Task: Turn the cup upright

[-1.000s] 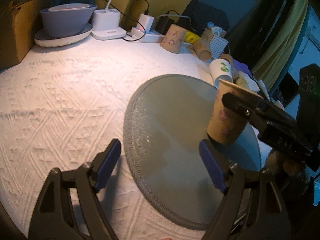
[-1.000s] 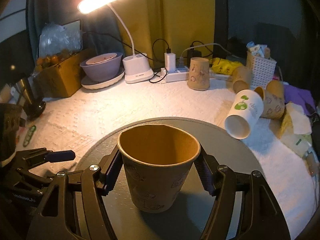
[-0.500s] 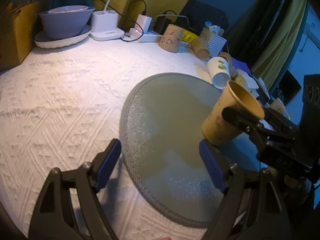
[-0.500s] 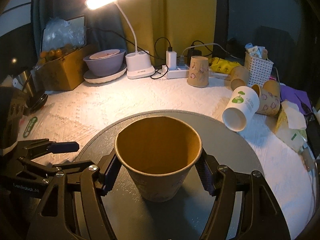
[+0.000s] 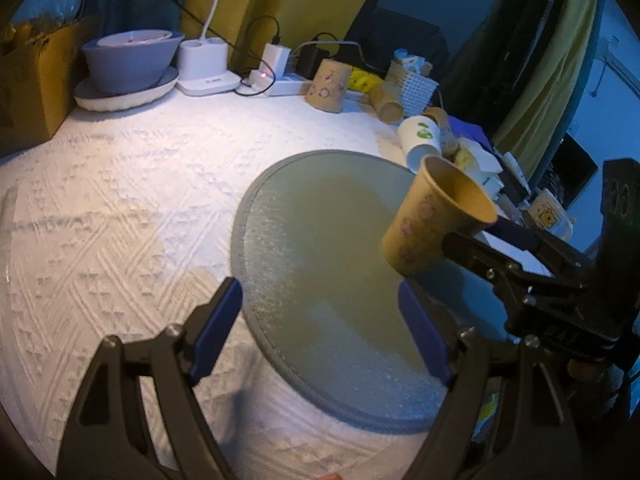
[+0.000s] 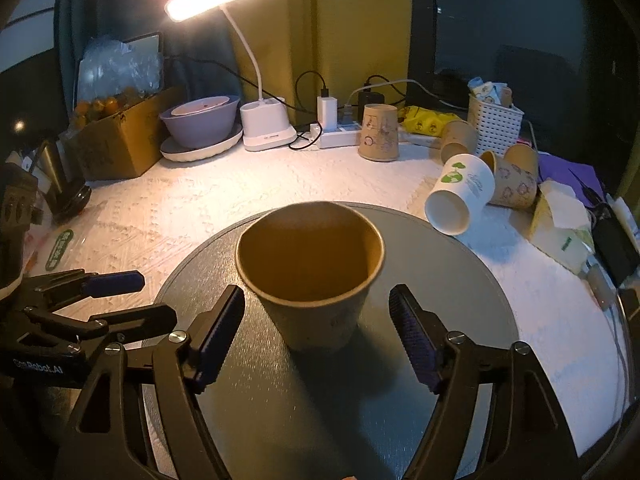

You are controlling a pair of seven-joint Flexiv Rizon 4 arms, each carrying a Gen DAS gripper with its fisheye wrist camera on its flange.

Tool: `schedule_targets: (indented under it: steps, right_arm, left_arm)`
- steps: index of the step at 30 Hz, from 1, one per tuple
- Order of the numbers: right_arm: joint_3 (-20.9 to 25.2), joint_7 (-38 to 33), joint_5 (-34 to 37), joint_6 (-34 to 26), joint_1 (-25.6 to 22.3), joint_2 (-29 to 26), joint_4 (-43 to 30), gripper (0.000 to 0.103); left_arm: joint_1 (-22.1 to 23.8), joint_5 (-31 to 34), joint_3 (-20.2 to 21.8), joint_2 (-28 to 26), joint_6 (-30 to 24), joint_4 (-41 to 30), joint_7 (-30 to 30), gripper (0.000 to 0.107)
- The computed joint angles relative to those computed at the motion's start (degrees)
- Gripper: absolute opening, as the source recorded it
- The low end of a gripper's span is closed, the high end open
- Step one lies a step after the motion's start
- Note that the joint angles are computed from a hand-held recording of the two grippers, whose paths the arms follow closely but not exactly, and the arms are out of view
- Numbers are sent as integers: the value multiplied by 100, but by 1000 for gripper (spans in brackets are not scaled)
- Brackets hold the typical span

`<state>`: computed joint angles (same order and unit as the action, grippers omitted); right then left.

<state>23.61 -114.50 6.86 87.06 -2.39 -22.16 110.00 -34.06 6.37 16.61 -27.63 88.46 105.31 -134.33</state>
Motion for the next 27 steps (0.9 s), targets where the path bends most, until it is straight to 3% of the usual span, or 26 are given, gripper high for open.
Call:
schedule_targets:
  steps: [15, 27]
  right_arm:
    - [391, -368, 680, 239, -440, 584, 566, 78]
    - [487, -1282, 1974, 306, -565, 1199, 701, 78]
  left_arm:
    - [-969, 1003, 884, 175, -147, -207, -900, 82]
    - [-1372, 2477, 1106, 446, -509, -676, -1867, 82]
